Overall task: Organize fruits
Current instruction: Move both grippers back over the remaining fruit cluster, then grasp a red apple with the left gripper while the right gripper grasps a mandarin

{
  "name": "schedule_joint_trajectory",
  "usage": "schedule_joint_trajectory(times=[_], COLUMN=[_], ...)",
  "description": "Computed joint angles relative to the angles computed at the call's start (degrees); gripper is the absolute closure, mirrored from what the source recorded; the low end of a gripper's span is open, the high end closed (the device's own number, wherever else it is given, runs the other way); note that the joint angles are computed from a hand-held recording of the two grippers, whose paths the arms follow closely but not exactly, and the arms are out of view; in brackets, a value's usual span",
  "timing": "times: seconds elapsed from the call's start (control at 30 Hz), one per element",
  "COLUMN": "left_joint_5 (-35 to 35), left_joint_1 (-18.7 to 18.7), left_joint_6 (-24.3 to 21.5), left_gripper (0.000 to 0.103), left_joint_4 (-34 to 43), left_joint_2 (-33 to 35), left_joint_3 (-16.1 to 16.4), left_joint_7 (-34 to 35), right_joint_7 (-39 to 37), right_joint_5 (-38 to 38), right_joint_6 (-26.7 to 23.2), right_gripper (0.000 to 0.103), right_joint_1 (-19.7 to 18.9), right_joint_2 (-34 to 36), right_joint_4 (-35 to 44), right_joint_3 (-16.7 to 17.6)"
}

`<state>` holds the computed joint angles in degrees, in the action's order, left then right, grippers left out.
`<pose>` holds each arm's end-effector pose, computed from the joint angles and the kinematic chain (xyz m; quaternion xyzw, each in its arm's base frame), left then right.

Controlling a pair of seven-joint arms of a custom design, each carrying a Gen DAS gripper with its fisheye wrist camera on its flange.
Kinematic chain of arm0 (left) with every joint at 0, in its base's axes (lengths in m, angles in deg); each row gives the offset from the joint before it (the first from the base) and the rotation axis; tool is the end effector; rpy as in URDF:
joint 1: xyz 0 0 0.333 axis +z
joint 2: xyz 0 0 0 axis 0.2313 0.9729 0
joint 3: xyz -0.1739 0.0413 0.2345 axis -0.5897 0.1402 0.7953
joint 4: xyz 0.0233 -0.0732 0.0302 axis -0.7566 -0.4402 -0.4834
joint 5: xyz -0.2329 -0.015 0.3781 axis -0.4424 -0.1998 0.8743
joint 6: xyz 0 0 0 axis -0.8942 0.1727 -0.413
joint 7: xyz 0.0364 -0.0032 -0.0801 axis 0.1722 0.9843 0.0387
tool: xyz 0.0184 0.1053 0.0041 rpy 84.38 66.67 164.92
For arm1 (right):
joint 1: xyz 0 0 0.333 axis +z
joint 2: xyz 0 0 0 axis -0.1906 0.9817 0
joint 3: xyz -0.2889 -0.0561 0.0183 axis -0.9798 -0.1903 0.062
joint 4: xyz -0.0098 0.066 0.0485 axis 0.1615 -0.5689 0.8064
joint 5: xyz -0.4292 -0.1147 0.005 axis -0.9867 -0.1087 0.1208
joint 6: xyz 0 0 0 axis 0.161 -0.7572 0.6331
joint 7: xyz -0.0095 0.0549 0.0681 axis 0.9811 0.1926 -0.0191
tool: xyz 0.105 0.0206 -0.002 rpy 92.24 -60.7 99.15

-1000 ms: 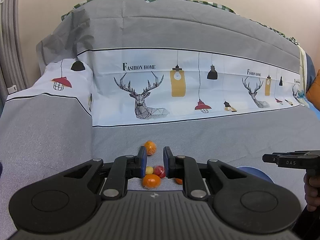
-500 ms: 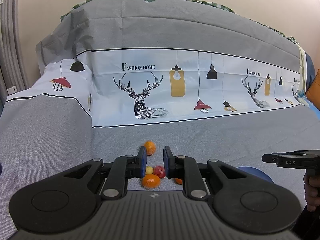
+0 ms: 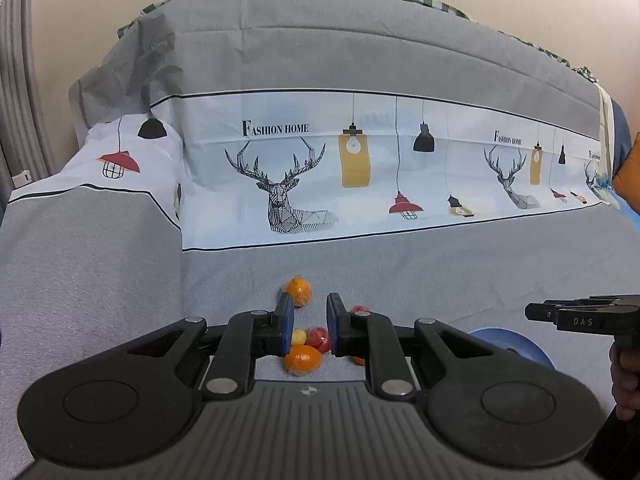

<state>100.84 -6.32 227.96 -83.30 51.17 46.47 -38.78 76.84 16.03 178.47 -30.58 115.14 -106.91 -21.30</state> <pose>0.6172 -0.3250 0.4062 -0.6692 0.6013 -0.2959 0.3210 0.6817 0.1240 0.2963 -0.6658 0.6136 -0.1791 0.3849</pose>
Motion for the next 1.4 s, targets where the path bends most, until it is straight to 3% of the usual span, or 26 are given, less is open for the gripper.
schedule_joint_trajectory(times=[0.17,0.23,0.33,0.4,0.47,0.5,0.57,0.67,0.73,0.9,0.93,1.0,1.07,1.23,1.33,1.4], left_joint_5=[-5.4,-10.2,-17.8,-22.3,-26.2,-29.0,-33.0,-33.9,-32.5,-36.0,-36.9,-38.5,-40.0,-45.8,-47.2,-47.8], left_joint_1=[2.6,3.9,5.2,5.5,5.8,6.0,5.6,3.1,1.1,1.8,2.1,2.8,3.3,4.6,3.7,3.5], left_joint_6=[4.6,5.8,5.8,4.3,5.0,4.7,1.7,-0.1,0.7,3.7,3.8,4.0,4.0,2.2,0.6,-1.5], left_gripper=[0.084,0.084,0.084,0.084,0.079,0.071,0.067,0.062,0.056,0.056,0.058,0.079,0.085,0.085,0.076,0.075], left_joint_4=[-2.6,-3.4,-2.9,-1.2,0.5,1.8,5.4,9.2,9.7,8.7,8.8,9.3,10.6,16.8,20.2,23.0], left_joint_2=[-1.2,-1.2,-0.3,1.2,3.3,4.6,7.7,11.1,12.1,12.8,13.0,13.7,14.9,20.1,22.8,24.8], left_joint_3=[0.7,0.7,0.3,-0.2,-0.6,-1.1,-1.5,0.7,3.3,4.5,4.5,4.2,3.6,1.9,2.9,2.9], left_joint_7=[-5.3,-5.7,-1.9,2.7,7.8,11.2,16.3,16.8,13.0,9.2,8.8,9.5,11.4,17.3,17.9,19.3], right_joint_7=[0.6,0.6,0.3,-0.4,-2.0,-3.1,-6.0,-9.5,-11.1,-14.3,-15.0,-16.3,-17.3,-18.4,-18.1,-17.8], right_joint_5=[-0.4,-1.2,-4.4,-8.5,-11.5,-12.3,-13.0,-12.5,-11.5,-8.5,-8.0,-6.9,-5.6,-3.0,-1.9,-1.5], right_joint_6=[0.7,1.3,2.5,2.0,0.6,-0.3,-1.6,-2.6,-2.6,-3.5,-3.7,-4.6,-6.7,-11.9,-13.2,-13.5], right_gripper=[0.078,0.082,0.083,0.083,0.082,0.082,0.082,0.082,0.081,0.072,0.070,0.070,0.070,0.069,0.050,0.048], right_joint_1=[1.9,0.8,-4.7,-11.4,-15.5,-16.7,-18.7,-19.1,-18.1,-14.7,-13.6,-10.7,-7.7,0.9,6.5,10.4], right_joint_2=[-0.2,-0.2,1.0,3.8,6.2,7.3,9.3,10.2,10.1,10.6,10.8,11.4,12.8,15.4,16.5,17.2], right_joint_4=[0.0,-0.5,-1.4,-1.8,-1.9,-1.7,-1.7,-1.8,-1.6,0.8,1.7,4.0,7.2,15.2,19.4,22.0], right_joint_3=[-1.2,0.3,6.4,13.6,18.4,20.1,23.2,25.0,24.7,22.9,22.1,20.1,18.3,12.3,7.6,3.9])
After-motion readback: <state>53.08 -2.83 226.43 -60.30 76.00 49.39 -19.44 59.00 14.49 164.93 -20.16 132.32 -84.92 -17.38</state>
